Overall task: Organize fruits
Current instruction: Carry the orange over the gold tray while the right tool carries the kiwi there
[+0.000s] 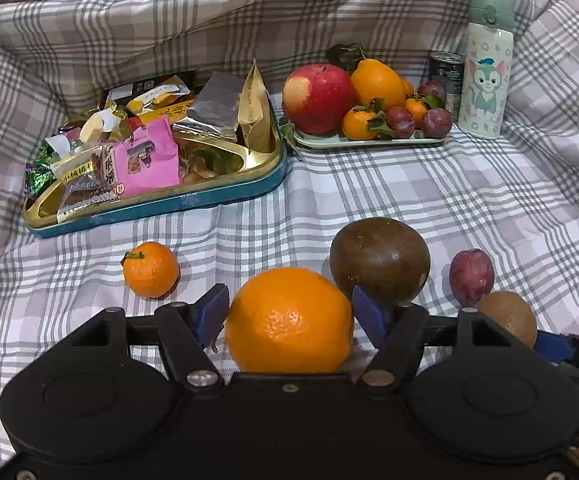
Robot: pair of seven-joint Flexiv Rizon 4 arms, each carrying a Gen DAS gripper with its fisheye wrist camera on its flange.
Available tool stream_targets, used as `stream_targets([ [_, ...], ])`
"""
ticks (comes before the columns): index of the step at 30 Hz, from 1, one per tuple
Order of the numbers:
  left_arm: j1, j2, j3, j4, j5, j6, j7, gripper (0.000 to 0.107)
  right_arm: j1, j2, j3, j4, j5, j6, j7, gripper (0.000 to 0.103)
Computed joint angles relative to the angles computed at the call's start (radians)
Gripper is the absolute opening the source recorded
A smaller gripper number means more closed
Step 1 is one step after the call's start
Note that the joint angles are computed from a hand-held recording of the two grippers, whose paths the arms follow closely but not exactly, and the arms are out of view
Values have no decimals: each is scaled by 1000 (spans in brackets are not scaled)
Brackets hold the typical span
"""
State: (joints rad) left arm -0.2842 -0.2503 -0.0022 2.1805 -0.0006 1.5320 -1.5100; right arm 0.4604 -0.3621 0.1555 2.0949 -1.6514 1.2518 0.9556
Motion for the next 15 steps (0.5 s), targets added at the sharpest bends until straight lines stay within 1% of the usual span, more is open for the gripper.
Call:
stream_targets([
  [4,-18,-3,23,1,38,20,2,71,1,-1,0,-1,10,0,-11,61],
  [6,-14,-4,20,4,39,29,7,70,2,-1,-1,-1,10,-1,-13,61],
  [10,18,2,-18,29,5,60,41,68,10,1,-1,0,16,-12,-25,60],
  [15,67,27,-78,89,-53,114,93,66,10,16,2,9,2,-24,-3,60],
])
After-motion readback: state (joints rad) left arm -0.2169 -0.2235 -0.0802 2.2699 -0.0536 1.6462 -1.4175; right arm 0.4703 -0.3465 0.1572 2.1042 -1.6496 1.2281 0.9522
